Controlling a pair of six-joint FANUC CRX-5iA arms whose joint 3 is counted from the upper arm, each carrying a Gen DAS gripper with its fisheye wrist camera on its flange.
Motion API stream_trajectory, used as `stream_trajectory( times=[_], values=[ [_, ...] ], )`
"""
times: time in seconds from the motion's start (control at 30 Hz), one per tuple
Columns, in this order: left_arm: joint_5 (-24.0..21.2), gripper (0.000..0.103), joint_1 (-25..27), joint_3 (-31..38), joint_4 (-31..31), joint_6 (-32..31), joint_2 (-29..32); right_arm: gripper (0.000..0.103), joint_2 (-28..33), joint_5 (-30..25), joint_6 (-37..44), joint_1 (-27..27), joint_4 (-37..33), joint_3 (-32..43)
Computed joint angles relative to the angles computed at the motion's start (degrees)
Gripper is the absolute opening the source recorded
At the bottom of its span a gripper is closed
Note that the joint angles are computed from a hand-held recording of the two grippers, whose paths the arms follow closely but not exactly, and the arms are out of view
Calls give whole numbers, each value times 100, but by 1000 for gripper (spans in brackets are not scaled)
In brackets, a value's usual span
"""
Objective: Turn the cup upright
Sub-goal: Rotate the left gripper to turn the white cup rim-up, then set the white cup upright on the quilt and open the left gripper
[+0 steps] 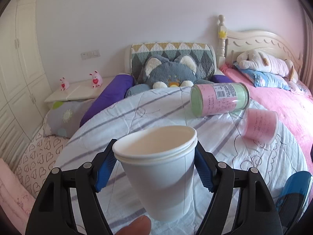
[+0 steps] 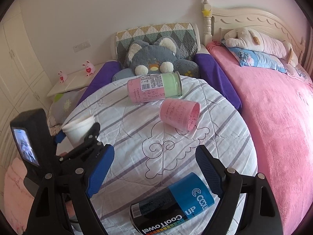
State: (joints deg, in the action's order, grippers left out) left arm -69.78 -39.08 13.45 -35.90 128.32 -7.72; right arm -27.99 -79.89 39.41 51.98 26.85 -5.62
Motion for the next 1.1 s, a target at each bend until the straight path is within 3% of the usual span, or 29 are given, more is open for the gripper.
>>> stream_trajectory(
  times=[0.5,0.77,0.9,1.1],
  values=[
    [-548,76,-350,102,-30,-110,-105,86,-297,-205,-297,424,297,-112],
    [-452,101,-262,73,333,-282,-247,86,-496,-371,-551,768,579,-207],
    [-519,103,-290,129,308,-265,-318,86,-586,-488,-693,985,718,-257],
    [-1031,103,-415,383,186,-286,-424,86,-740,-770,-1021,1587,1147,-324]
  ],
)
